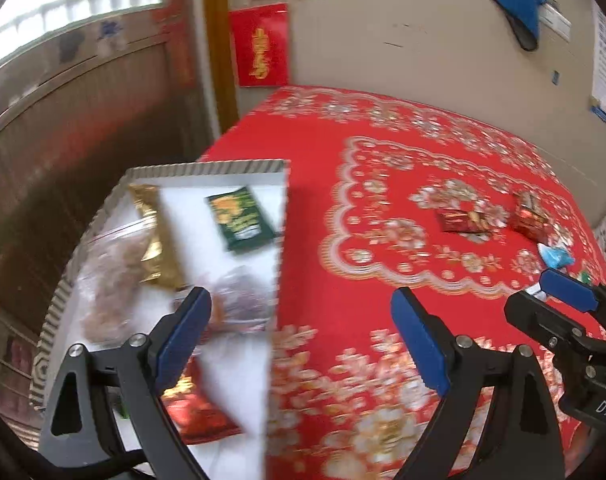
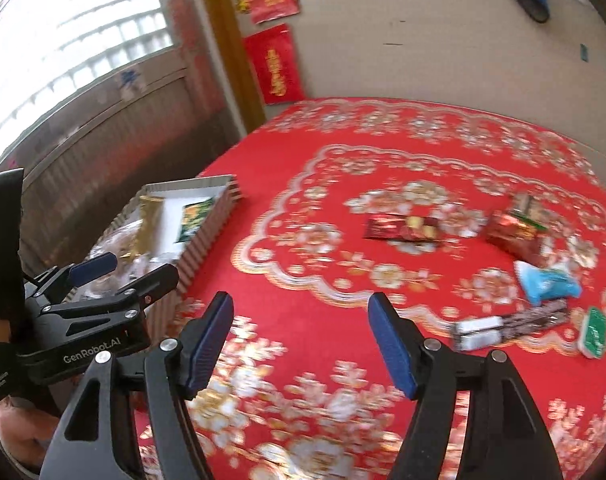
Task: Organize snacks
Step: 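Move both tools back over the remaining snack pile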
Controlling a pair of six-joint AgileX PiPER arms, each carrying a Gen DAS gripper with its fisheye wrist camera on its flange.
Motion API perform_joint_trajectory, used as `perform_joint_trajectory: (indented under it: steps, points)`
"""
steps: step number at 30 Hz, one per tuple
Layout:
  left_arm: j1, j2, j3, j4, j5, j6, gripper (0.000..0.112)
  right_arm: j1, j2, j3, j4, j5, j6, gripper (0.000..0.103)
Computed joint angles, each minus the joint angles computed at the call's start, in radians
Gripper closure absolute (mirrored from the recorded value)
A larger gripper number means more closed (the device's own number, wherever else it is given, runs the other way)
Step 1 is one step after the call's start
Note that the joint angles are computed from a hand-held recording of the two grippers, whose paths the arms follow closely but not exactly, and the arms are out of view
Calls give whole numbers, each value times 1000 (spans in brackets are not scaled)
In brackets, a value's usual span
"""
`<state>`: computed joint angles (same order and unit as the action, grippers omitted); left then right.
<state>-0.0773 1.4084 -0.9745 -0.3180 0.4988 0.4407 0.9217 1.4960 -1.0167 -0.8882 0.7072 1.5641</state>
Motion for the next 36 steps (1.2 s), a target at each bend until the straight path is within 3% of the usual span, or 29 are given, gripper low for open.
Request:
perform_joint_trajectory:
  steps: [9, 17, 27, 36]
  points:
    - [-233, 31, -37, 174, -4, -226, 19, -83, -212, 121, 81, 126, -116, 32]
    - [-413, 94, -88, 306, 15, -382, 19, -204, -358, 220, 150, 152, -243, 31]
    - [-574, 228, -219, 263, 88, -348, 19, -465, -493, 329, 311, 56, -484, 31]
    - [-671, 397, -368, 209, 146, -163, 19, -689, -564, 374, 491, -37, -722, 31]
